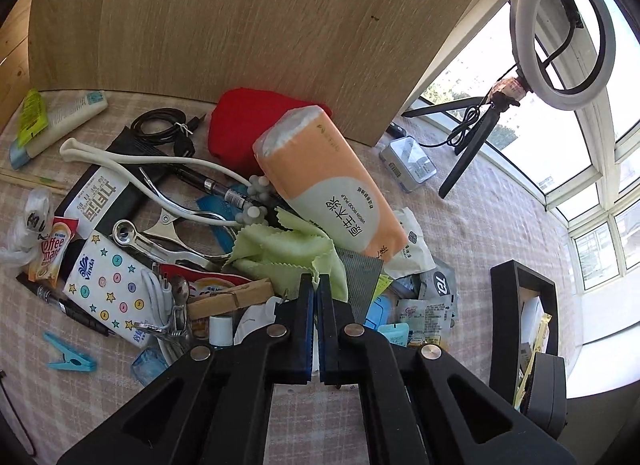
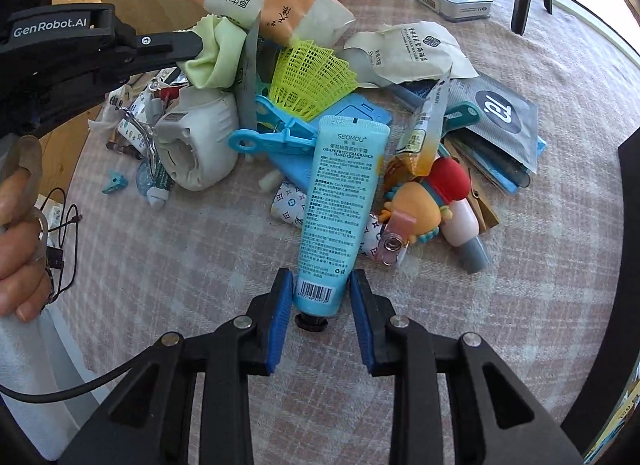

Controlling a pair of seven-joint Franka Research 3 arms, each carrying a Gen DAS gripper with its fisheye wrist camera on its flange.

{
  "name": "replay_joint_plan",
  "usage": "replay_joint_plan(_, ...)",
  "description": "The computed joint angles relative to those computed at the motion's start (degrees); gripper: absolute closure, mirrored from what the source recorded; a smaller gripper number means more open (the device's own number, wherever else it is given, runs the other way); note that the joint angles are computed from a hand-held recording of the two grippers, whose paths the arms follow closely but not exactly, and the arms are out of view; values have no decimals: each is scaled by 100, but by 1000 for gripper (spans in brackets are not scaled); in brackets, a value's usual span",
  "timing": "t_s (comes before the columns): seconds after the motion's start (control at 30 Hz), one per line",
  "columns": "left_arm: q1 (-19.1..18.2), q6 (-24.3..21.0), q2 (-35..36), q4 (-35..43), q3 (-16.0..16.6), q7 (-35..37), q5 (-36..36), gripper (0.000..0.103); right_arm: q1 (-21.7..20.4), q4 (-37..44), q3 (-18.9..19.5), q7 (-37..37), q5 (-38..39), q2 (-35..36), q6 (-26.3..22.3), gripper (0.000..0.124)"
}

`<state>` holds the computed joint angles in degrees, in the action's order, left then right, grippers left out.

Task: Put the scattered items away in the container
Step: 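Grasp the light green cloth with the left tool while the right grasps the blue tube, then carry the green cloth and blue tube into the tray and open both tools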

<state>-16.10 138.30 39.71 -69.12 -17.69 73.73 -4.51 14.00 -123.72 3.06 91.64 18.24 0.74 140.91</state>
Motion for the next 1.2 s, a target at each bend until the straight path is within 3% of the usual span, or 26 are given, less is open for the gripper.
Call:
replay_joint_plan(0.3,250,506,-624,-774,-290,310,-437,103,-82,-590,-69,-267,389,-589,78,99)
replay_joint_plan(0.53,290,618,-917,-1002,-512,724,-864,103,-174,-1138,-101,-218,348,-1234,232,100)
replay_joint_plan(0.93,-81,235,-779,-465,-742,1396,-1269,103,-718,-2129,-89,630,-164,-2594,588,100)
replay_joint_plan(1.2,-689,-402,-173,654,-867,1729,-1288,103,-1649,-2800,-44,1446,-905,-3768,527,100)
